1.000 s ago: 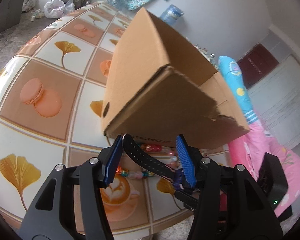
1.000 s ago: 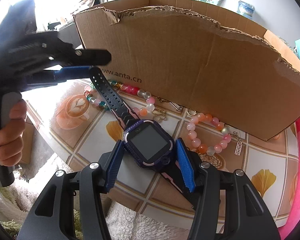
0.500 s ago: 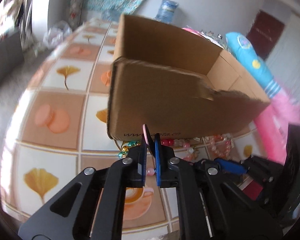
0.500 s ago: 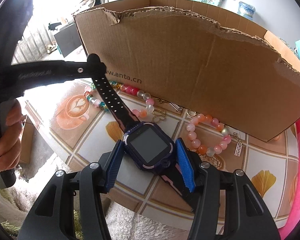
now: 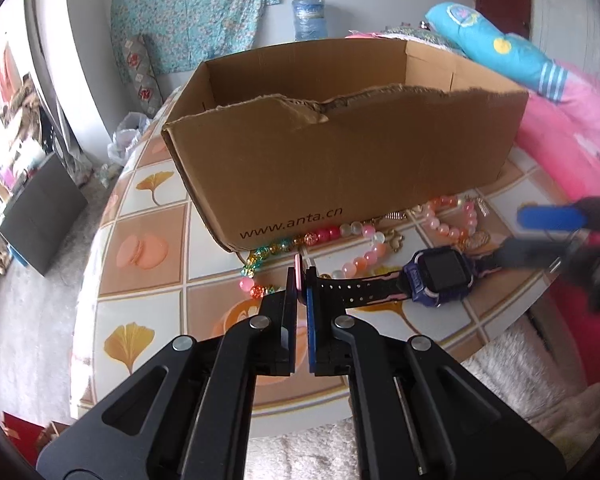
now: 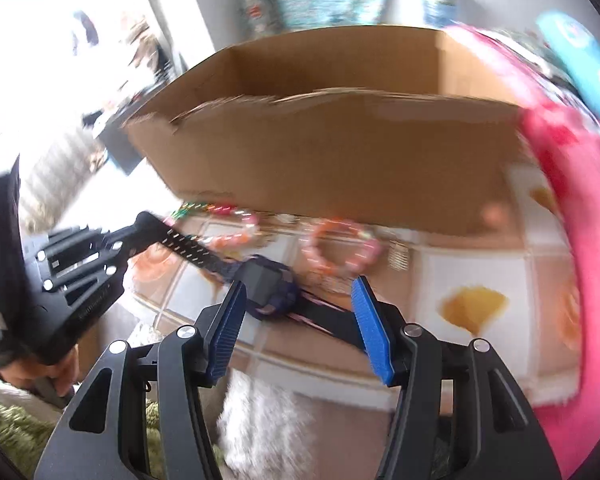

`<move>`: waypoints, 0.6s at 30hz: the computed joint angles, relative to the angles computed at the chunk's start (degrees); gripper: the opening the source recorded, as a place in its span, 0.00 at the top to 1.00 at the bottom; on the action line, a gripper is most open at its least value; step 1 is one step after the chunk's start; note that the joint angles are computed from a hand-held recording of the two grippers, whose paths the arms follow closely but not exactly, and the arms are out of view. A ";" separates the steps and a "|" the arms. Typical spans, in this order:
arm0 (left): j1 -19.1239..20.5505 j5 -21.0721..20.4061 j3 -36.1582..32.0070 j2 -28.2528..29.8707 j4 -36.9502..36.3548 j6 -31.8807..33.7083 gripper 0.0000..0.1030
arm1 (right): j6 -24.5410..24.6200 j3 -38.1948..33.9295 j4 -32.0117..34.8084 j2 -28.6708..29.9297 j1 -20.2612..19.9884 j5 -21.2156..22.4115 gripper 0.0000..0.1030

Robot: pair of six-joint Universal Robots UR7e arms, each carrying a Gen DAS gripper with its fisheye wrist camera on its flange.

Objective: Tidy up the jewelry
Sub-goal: 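Lift the smartwatch with the right gripper into the box and open it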

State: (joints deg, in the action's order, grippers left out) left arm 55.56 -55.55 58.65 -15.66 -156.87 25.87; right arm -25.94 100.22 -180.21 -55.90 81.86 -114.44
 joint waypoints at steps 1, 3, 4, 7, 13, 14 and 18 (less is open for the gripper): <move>0.07 -0.10 -0.10 0.03 0.38 -0.20 0.97 | 1.79 0.23 0.44 -0.50 -0.41 -0.65 0.48; 0.15 0.07 -0.20 -0.03 1.23 -1.08 0.97 | 5.17 -0.02 2.18 -0.87 -1.15 -1.90 0.48; 0.03 0.16 -0.18 0.15 1.35 -1.49 0.97 | 7.22 -0.47 3.19 -0.74 -1.57 -2.39 0.48; 0.11 0.49 -0.07 0.23 1.78 -2.14 0.97 | 11.47 -1.25 4.27 -0.29 -2.90 -1.34 0.50; 0.39 1.08 -0.97 0.90 2.66 -2.97 0.97 | 13.86 -2.87 4.88 0.33 -3.51 0.72 0.52; 0.44 1.02 -1.08 0.95 2.78 -3.17 0.97 | 14.13 -3.07 5.61 0.23 -3.63 1.28 0.54; 0.58 0.96 -1.50 1.12 3.52 -4.00 0.97 | 17.77 -2.44 7.72 -0.89 -5.17 6.45 0.64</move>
